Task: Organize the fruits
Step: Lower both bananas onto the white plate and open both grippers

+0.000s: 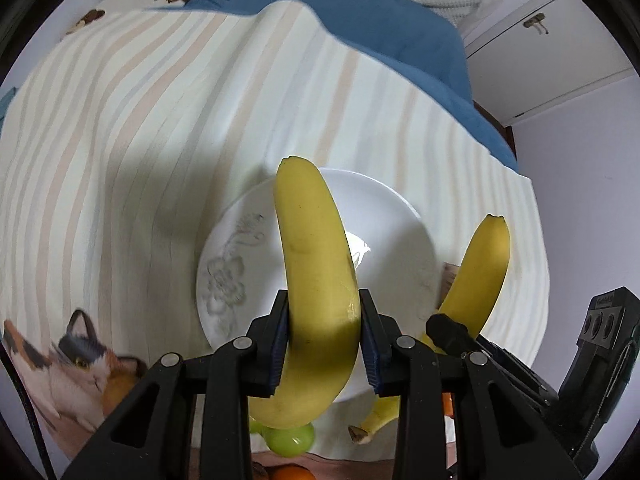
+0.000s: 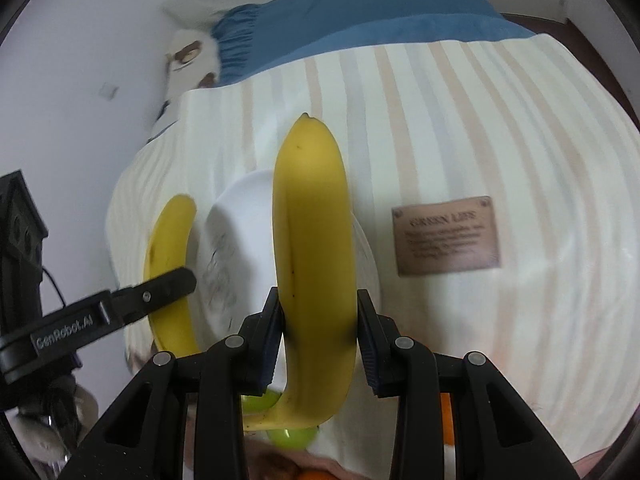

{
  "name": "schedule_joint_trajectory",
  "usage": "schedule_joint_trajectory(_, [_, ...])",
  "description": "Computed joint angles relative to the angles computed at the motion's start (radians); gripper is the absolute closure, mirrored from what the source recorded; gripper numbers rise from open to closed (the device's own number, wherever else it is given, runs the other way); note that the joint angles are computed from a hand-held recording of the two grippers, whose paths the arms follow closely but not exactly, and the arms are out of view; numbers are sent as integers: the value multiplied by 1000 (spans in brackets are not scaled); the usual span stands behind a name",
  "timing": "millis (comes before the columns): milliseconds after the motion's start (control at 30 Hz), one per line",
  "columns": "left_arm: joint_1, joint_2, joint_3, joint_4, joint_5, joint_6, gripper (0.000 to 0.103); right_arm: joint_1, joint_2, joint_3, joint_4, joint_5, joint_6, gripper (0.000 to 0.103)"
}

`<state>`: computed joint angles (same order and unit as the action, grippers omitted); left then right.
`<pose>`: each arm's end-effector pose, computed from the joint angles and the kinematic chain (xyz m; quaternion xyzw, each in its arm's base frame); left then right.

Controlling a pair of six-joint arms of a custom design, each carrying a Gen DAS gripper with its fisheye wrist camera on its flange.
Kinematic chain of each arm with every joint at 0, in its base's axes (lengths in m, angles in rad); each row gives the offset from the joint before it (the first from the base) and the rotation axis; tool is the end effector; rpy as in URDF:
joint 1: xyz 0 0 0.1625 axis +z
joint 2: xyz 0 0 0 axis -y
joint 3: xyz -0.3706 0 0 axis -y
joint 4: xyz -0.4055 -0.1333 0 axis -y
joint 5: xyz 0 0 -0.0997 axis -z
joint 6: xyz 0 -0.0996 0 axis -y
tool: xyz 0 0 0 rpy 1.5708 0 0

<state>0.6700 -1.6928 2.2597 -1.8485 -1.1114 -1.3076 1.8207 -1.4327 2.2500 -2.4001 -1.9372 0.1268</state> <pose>-0.1775 -0.3670 0.1986 -0.1625 0.9503 -0.1381 0.2267 0.2007 -0.3918 0.1421 0.0594 -0.9815 0.0399 0.1778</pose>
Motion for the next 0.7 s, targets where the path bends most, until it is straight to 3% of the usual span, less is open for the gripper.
schedule_joint_trajectory(200, [66, -22, 36, -42, -26, 57, 74, 20, 97, 11, -87, -59, 84, 66])
schedule_joint_trajectory(433, [58, -37, 45, -22, -20, 86, 74, 32, 187, 15, -141, -90, 164, 66])
schedule_joint_trajectory(700, [49, 13, 40, -9, -33, 93, 70, 44, 246, -15, -125, -108, 217, 63])
